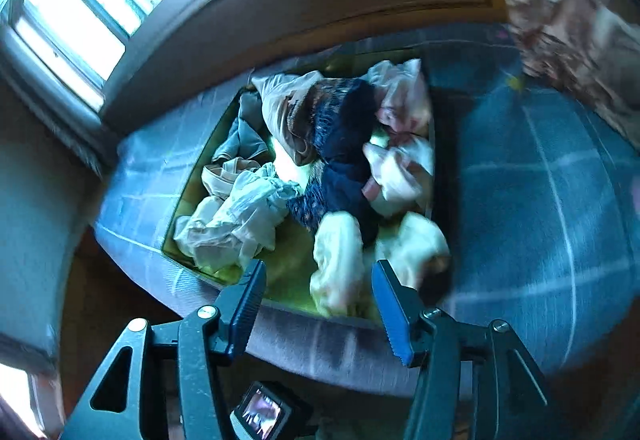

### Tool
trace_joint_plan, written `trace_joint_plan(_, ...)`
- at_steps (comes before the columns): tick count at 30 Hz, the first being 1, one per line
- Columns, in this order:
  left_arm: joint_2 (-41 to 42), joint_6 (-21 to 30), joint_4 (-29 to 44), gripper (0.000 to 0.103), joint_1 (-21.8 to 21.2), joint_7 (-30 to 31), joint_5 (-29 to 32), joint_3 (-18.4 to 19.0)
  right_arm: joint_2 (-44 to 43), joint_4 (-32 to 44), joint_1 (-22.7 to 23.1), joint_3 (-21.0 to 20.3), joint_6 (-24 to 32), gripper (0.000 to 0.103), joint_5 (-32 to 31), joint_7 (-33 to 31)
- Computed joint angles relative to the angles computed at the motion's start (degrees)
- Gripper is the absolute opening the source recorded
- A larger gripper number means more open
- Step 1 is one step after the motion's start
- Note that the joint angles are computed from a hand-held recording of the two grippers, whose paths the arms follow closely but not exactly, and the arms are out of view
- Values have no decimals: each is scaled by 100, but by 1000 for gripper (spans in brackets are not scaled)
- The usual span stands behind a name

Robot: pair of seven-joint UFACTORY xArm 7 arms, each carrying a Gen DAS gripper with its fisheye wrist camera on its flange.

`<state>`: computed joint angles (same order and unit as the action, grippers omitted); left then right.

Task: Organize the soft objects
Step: 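Grasp the black sock in the drawer with the right tool while the left tool holds the white sock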

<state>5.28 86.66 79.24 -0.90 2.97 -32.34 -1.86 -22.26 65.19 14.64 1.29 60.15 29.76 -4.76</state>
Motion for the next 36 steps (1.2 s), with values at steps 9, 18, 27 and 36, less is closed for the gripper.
trace_joint_plan(9,-207,-152,-152,54,109,39,86,114,-1611,-1612,165,109,388,56,-107,567)
trace_joint_plan(18,-686,-886,-1010,53,52,191,180,144,-2026,-2766,477,373,599,56,-204,1096)
trace_joint_plan(27,-1203,-1275,-1529,53,-74,293,208,204,-1672,-3088,847,666,82,56,-436,1096)
trace_joint_plan(36,-1815,-1780,-2286,53,-246,314,51,250,-900,-2771,1137,939,-192,56,-1067,857)
